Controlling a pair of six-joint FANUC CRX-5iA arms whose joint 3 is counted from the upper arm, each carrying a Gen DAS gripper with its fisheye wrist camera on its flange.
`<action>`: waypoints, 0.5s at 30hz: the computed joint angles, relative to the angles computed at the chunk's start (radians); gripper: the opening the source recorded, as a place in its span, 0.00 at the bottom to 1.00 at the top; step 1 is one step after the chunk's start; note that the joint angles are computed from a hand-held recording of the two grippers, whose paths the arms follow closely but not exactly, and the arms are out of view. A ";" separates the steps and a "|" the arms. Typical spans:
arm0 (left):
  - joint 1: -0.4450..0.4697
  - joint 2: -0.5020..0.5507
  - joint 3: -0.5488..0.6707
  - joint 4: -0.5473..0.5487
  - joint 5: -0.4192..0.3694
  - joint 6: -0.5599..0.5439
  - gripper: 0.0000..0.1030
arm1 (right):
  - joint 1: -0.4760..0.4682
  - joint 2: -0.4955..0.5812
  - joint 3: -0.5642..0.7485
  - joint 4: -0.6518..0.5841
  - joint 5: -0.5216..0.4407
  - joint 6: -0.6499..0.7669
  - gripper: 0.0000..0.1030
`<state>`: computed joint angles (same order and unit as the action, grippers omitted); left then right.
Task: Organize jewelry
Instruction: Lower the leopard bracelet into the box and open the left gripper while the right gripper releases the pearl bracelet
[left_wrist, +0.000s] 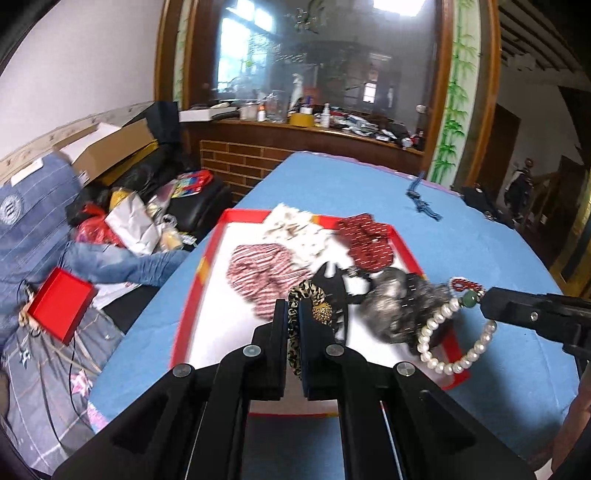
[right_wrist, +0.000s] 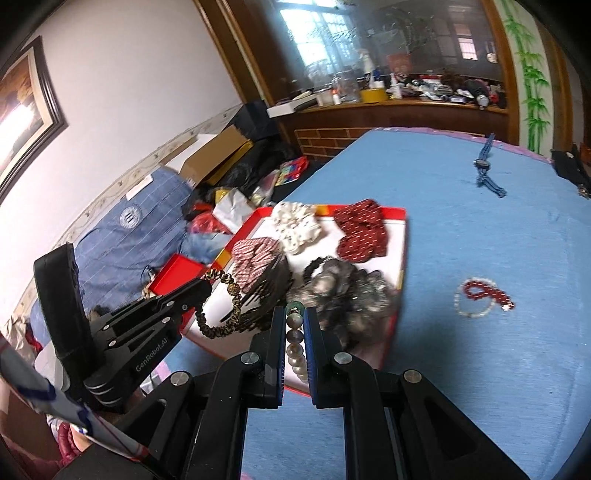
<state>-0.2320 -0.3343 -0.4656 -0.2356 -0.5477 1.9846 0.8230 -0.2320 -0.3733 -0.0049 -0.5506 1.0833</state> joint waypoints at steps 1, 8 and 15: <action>0.010 -0.003 -0.007 0.013 0.002 -0.012 0.05 | 0.003 0.007 0.006 -0.007 -0.003 0.006 0.10; 0.049 -0.001 -0.039 0.047 0.017 -0.036 0.05 | 0.014 0.060 0.053 -0.070 -0.019 0.068 0.10; 0.076 0.023 -0.047 0.068 0.016 -0.050 0.05 | -0.004 0.099 0.079 -0.117 -0.041 0.104 0.10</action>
